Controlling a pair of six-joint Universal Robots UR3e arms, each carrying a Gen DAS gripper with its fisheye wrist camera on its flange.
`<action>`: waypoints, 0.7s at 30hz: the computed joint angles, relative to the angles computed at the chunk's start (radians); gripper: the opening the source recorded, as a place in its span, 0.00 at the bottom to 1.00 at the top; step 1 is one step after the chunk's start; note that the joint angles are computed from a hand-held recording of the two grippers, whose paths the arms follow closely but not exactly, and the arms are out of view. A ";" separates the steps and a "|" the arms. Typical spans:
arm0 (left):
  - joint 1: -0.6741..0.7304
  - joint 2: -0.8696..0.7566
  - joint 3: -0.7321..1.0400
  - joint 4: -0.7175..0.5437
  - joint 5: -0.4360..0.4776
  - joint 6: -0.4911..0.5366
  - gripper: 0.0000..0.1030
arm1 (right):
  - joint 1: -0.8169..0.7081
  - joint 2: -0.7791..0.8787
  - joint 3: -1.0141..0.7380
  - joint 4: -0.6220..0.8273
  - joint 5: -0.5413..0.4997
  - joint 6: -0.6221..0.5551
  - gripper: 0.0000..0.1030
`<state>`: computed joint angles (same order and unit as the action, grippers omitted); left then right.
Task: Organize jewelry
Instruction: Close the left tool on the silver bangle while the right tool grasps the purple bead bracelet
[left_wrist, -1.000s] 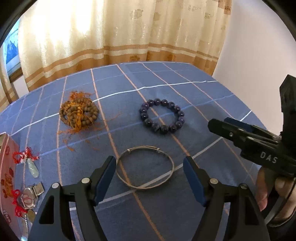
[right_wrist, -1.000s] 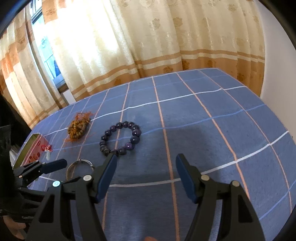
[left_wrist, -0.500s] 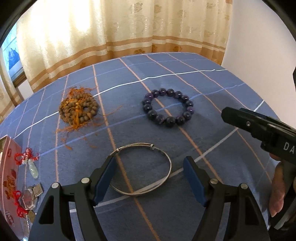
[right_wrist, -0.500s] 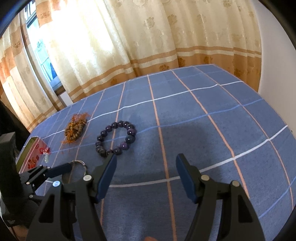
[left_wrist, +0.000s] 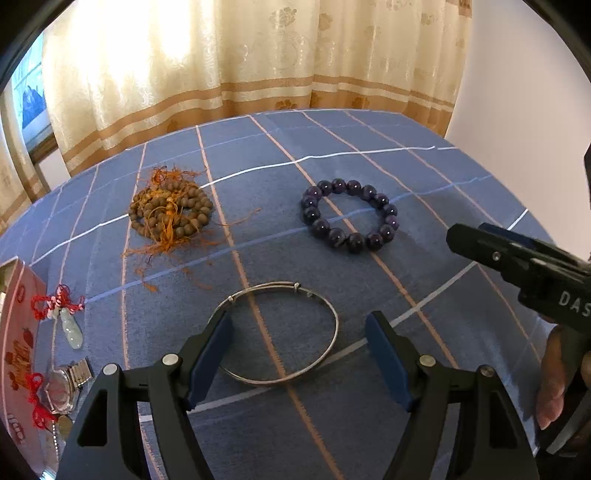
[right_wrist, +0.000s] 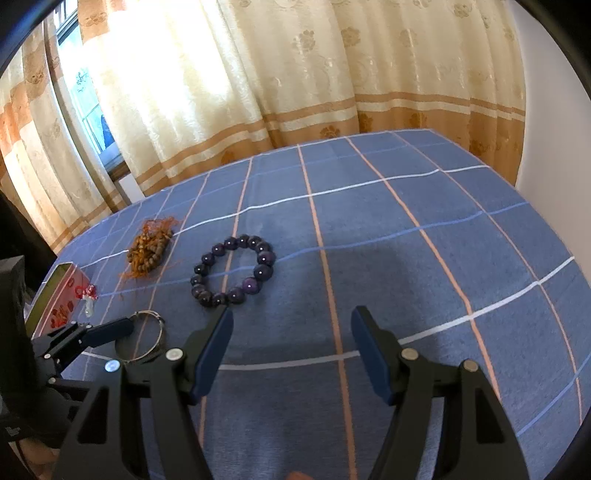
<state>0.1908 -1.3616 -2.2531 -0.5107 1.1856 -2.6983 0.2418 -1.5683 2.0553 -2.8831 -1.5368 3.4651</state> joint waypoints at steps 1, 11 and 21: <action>0.003 0.002 -0.002 0.004 0.004 0.003 0.62 | 0.001 0.002 -0.003 0.003 0.000 -0.001 0.68; 0.123 0.089 -0.036 -0.075 -0.113 0.112 0.03 | 0.052 0.078 -0.097 0.027 -0.013 -0.024 0.68; 0.281 0.239 -0.026 -0.262 -0.264 0.216 0.03 | 0.094 0.196 -0.282 0.127 -0.069 -0.046 0.68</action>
